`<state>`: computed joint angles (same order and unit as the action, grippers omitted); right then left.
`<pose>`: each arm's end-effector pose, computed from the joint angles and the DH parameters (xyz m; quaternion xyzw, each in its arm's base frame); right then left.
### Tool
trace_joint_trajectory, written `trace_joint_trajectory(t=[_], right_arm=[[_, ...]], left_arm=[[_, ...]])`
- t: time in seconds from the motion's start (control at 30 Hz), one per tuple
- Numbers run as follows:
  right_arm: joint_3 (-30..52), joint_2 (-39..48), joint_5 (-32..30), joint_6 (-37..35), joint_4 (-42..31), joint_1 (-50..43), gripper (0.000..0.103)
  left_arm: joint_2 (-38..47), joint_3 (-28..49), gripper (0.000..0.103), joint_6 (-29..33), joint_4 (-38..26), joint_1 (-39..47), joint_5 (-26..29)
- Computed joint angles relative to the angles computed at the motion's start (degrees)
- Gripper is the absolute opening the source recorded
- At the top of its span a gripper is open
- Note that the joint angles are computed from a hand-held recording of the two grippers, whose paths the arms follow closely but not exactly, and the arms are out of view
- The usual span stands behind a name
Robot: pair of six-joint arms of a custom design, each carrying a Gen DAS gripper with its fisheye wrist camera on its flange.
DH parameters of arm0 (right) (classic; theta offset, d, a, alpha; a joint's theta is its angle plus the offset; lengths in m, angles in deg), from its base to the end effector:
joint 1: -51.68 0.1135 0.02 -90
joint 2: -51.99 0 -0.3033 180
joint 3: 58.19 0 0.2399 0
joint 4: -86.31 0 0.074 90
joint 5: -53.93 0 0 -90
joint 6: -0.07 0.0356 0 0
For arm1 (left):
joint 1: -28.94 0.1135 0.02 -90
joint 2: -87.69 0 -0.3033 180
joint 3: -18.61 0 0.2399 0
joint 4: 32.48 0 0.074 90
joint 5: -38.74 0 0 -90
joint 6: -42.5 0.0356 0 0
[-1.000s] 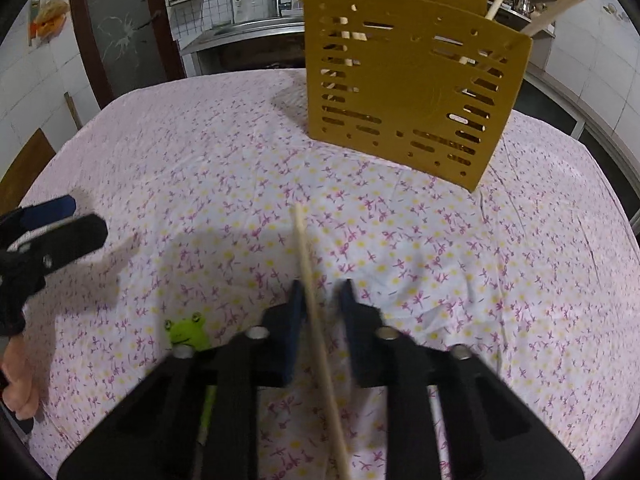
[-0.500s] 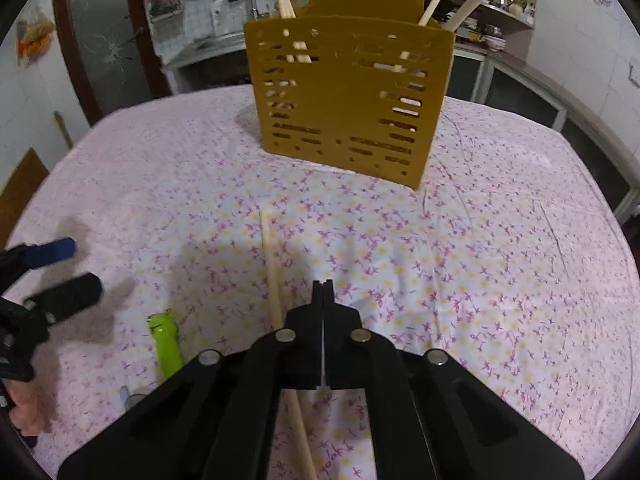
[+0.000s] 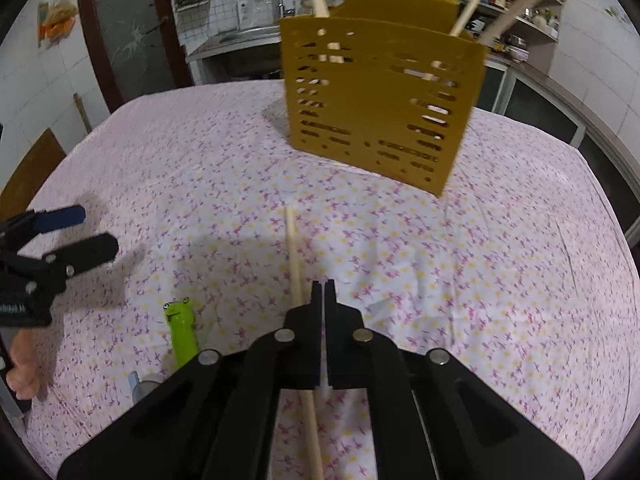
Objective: Organize utensils
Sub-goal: 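Grasp a chopstick with the right tool while the left tool approaches the green frog fork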
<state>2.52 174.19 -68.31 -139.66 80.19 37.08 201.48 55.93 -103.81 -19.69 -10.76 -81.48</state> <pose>0.3297 -0.0663 0.0631 -0.3358 0.8822 0.1313 0.3029 0.1999 -0.1427 0.0639 -0.1945 0.9216 0.0065 0.3357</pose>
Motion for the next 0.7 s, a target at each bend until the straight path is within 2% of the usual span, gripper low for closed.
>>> trace_joint_trajectory(t=[0.23,0.47,0.6,0.63,0.67,0.7], right_arm=[[-1.4,0.9,2.3,1.3,3.7,3.1,0.002],[-1.0,0.0,2.0,0.9,1.5,3.4,0.002],[-1.6,0.4,3.7,0.8,3.0,4.4,0.003],[-1.5,0.6,3.8,1.1,3.1,4.5,0.011],[-1.5,0.8,3.8,1.4,3.1,4.6,0.034],[-1.8,0.9,3.7,1.4,3.4,4.5,0.046]], left_arm=[[1.9,-1.0,0.098,1.2,2.0,2.0,-0.3],[1.7,-3.0,0.098,2.0,3.6,4.6,-1.0],[2.1,-3.2,0.098,2.9,4.3,5.2,-0.7],[2.3,-2.9,0.098,2.9,3.9,5.0,-1.0],[2.5,-2.6,0.098,3.1,3.6,4.8,-1.3],[2.7,-2.5,0.098,3.1,3.5,4.6,-1.2]])
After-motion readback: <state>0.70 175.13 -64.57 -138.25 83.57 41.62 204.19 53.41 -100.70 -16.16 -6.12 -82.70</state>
